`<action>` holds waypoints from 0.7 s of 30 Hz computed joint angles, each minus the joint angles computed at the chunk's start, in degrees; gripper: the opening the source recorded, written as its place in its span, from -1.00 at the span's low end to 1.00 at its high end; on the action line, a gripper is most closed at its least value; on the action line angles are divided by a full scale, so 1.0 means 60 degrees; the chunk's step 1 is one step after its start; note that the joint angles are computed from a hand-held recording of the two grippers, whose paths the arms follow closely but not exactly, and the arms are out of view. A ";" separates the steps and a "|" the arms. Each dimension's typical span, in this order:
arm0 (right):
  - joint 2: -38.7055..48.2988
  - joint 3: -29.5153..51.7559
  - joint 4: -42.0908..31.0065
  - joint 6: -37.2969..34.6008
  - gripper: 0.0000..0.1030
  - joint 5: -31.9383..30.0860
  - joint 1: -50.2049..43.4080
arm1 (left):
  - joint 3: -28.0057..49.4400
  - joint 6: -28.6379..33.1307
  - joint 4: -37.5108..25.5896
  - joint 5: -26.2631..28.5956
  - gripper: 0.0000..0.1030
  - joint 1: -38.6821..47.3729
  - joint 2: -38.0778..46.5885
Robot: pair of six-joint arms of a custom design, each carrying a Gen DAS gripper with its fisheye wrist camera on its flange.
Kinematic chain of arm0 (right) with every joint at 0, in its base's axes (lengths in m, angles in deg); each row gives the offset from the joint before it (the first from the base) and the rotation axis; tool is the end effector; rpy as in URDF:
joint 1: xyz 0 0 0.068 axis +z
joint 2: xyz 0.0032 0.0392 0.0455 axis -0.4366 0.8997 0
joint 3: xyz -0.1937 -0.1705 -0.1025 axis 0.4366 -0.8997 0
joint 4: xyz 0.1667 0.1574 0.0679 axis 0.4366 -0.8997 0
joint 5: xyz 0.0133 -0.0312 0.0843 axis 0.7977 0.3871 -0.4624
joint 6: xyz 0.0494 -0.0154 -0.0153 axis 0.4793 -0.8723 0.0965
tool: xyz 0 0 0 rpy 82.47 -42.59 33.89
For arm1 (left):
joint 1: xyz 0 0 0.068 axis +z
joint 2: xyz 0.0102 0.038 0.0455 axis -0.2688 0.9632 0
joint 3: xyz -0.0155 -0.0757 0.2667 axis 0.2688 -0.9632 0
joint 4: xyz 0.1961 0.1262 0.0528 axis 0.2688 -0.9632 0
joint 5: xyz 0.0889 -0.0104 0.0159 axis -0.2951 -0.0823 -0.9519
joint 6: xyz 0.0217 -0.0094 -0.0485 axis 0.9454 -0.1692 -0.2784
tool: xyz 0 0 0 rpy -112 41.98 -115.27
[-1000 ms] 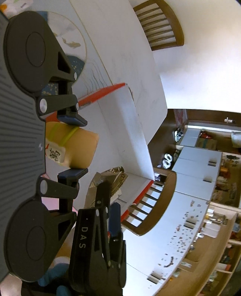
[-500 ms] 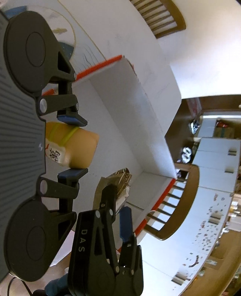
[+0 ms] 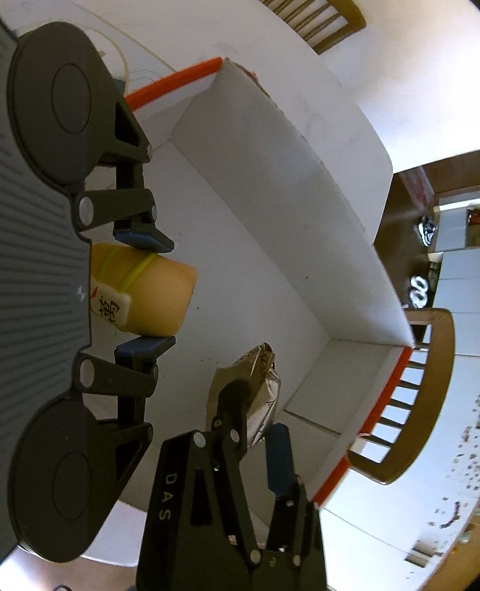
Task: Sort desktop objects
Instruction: 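Carry the yellow toy and foil bag with both grippers over the red shoebox, then open the left gripper to drop the yellow toy while the right gripper releases the foil bag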
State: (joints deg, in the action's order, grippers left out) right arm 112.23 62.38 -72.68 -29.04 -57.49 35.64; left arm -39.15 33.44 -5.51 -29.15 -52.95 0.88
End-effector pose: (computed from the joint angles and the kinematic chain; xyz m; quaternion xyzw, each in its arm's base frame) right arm 0.1402 0.2253 0.1673 -0.1060 0.9367 0.0602 0.3283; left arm 0.1944 -0.1449 0.1799 0.2641 0.9359 -0.0470 0.2284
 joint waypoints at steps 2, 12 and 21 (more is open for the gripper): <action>0.0080 0.0068 -0.0034 -0.0131 -0.08 -0.0204 -0.0174 | 0.0194 0.0063 -0.0127 0.0015 -0.10 -0.0033 0.0283; 0.0481 0.0501 -0.0542 -0.0318 -0.08 -0.0774 -0.0551 | 0.0636 0.0479 -0.0737 0.0131 -0.08 -0.0083 0.1173; 0.0792 0.1049 -0.1183 -0.0477 -0.07 -0.1483 -0.0897 | 0.0710 0.0833 -0.1256 0.0270 -0.05 0.0111 0.1055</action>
